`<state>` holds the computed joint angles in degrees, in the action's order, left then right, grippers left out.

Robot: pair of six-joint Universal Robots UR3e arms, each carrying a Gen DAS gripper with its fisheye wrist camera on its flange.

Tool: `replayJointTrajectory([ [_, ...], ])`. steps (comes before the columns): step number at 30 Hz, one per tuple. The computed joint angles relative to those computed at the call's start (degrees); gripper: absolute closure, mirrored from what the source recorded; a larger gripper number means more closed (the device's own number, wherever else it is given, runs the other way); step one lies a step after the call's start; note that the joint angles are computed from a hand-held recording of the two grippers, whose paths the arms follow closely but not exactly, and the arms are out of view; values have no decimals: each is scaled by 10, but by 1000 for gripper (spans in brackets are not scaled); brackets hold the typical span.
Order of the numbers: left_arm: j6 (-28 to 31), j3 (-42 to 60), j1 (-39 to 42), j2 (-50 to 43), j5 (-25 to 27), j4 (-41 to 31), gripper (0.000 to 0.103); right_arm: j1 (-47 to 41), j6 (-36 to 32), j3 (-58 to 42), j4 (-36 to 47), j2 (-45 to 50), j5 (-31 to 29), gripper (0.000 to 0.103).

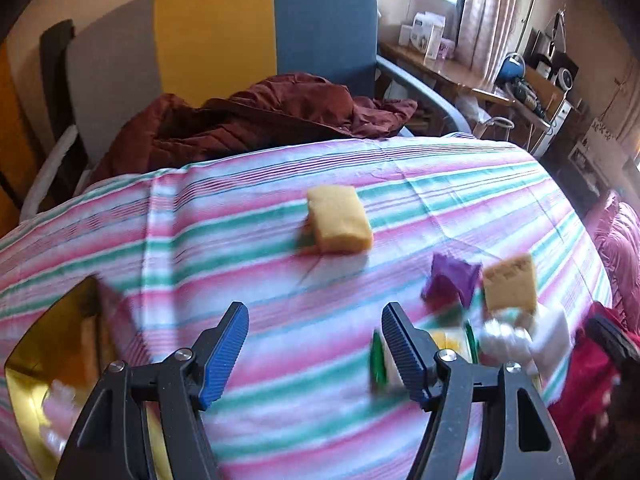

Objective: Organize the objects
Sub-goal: 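Move both grippers toward the yellow sponges and white eraser on the cloth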

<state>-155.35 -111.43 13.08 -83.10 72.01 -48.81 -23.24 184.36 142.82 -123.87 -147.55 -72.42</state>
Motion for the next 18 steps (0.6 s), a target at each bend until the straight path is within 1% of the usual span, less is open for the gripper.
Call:
replayJointTrajectory([
  [4, -48, 78, -66, -125, 46, 54, 22, -7, -10, -1, 9, 2, 15, 0],
  [7, -65, 136, -100, -203, 75, 80, 21, -2, -14, -2, 7, 3, 19, 0],
  [9, -80, 185, -118, -253, 95, 76, 21, 10, -11, -1, -6, 14, 11, 0],
  [12, -96, 239, -131, -304, 101, 67, 21, 16, -11, -3, -11, 18, 7, 0],
  [15, -109, 294, -147, -356, 114, 60, 21, 5, -22, -4, 2, 6, 11, 0],
  [18, -108, 352, -162, -411, 146, 48, 21, -3, -33, -5, 8, 1, 15, 0],
])
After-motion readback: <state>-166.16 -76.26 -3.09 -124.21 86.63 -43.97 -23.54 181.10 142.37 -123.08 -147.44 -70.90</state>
